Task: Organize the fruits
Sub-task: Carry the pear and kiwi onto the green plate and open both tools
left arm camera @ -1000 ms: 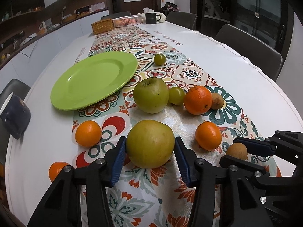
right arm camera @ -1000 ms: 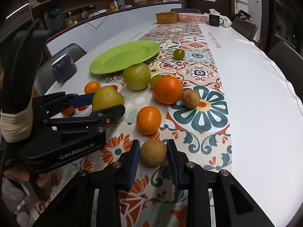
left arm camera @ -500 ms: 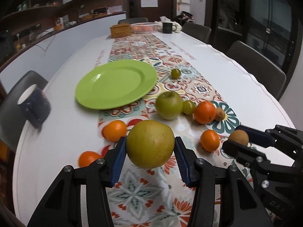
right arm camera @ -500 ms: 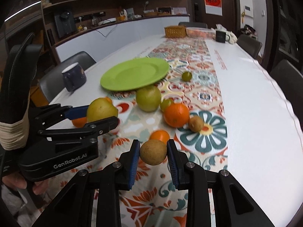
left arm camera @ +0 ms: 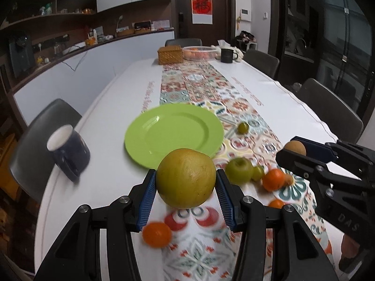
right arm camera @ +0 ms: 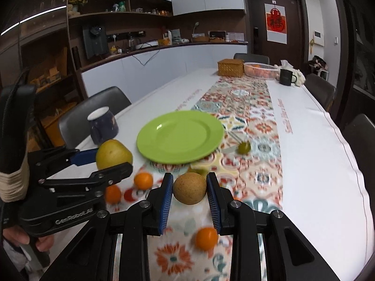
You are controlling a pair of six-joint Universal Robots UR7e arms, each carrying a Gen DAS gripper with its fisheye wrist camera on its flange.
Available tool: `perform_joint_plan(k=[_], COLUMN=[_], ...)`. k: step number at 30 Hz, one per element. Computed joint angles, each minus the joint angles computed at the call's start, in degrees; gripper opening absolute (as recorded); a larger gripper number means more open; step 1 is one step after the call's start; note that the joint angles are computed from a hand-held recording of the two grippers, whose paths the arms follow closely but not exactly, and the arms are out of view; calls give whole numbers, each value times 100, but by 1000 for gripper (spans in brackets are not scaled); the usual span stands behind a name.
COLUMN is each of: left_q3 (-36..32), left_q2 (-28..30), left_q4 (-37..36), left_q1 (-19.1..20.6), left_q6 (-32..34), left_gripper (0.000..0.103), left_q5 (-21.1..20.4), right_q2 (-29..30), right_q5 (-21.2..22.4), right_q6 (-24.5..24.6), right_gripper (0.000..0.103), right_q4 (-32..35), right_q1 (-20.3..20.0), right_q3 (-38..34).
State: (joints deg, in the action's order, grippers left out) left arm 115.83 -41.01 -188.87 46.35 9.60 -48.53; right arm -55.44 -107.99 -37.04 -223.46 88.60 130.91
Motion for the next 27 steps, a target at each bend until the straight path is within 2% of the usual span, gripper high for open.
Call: perform_joint_plan(k=[8,13,21,24,27], left_q3=[-665,-1190,-1903,-2053,-2176], left_q2=[109,318,584,667,754], left_q4=[356,630,1507,1732,1879], left_q1=[278,522,960,1059,1124], left_q6=[225,485,450,388,375], left_gripper=[49,49,49,49,49], left_q5=[-131,-104,-297,-374,-395], right_q2=[78,309,812,936,1057], right_q5=[29,-44,-480,-546,-596], right_q6=[-69,37,167,345,402], right_gripper=[30,30,30,30,30], right_q4=[1124,2146,2997,3426,3585], right_q1=[104,124,129,74,38], right_q3=[-909,-1655,-2514,-2783,-2955])
